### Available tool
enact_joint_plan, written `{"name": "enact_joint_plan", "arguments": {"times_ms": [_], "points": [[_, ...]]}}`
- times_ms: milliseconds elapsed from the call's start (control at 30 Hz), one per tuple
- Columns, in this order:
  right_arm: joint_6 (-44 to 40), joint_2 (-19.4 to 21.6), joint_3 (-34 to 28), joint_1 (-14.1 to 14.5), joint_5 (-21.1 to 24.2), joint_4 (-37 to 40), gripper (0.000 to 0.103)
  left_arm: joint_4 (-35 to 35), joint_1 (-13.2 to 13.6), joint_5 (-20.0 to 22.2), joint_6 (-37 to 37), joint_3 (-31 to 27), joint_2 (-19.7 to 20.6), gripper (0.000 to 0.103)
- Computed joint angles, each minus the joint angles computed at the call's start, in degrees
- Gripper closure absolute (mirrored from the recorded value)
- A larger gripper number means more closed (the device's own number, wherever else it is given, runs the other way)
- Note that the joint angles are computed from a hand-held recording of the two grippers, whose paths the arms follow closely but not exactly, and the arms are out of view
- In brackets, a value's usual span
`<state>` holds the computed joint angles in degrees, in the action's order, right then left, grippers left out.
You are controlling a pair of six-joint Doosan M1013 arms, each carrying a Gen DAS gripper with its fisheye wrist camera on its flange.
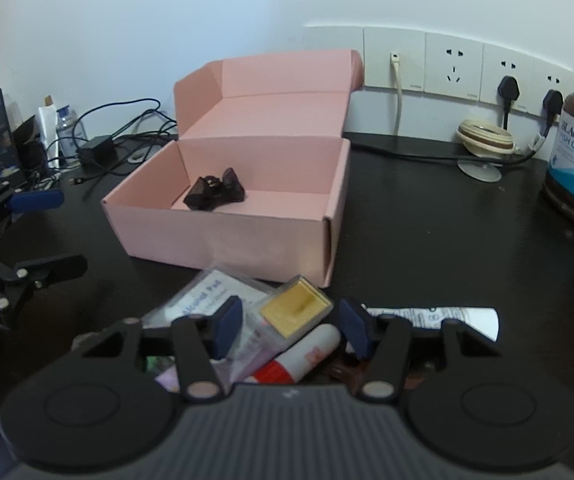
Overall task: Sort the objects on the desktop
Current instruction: 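Close the right gripper on the clear gold-card case and lift it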
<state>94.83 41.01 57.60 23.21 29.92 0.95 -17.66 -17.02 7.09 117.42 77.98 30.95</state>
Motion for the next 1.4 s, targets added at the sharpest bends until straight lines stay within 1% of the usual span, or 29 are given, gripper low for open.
{"name": "enact_joint_plan", "arguments": {"times_ms": [167,267,467,567,700,800,933,1033,1133,1300,1400], "points": [[0.1,0.4,-0.9,0.0,1.5,-0.6,0.050,0.1,0.0,0.0,-0.3,0.0,0.0,0.000],[-0.6,0.9,-2.0,-0.3,2.7,1.0,0.050,0.2,0.0,0.1,-0.2,0.0,0.0,0.000],[-4.7,2.8,-6.3,-1.6,8.2,8.7,0.049,1.8,-0.1,-0.4,-1.7,0.1,0.0,0.000],[-6.3,3.3,-7.5,-1.6,10.1,9.0,0.049,1.2,-0.1,0.0,-1.1,0.0,0.0,0.000],[-9.7,3.2,-7.6,-1.5,11.1,9.1,0.049,1.1,-0.1,-0.2,-0.6,0.0,0.0,0.000],[-11.2,2.8,-6.8,-1.5,11.1,9.2,0.049,1.7,-0.2,-0.6,-0.8,0.2,-0.1,0.000],[-14.0,2.0,-5.3,-1.3,10.0,8.9,0.049,2.7,-0.3,-0.9,-1.8,0.4,-0.1,0.000],[-15.3,2.0,-5.3,-1.4,10.6,10.6,0.050,2.9,-0.3,-0.9,-2.0,0.4,-0.1,0.000],[-14.5,2.1,-5.4,-1.3,10.4,10.6,0.050,3.2,-0.3,-0.8,-2.5,0.3,-0.1,0.000],[-12.7,1.8,-4.5,-1.1,8.3,9.9,0.052,3.3,-0.3,-0.7,-2.6,0.3,-0.1,0.000],[-12.9,1.3,-3.5,-1.3,6.5,12.8,0.052,3.0,-0.3,-0.8,-2.2,0.3,-0.1,0.000]]}}
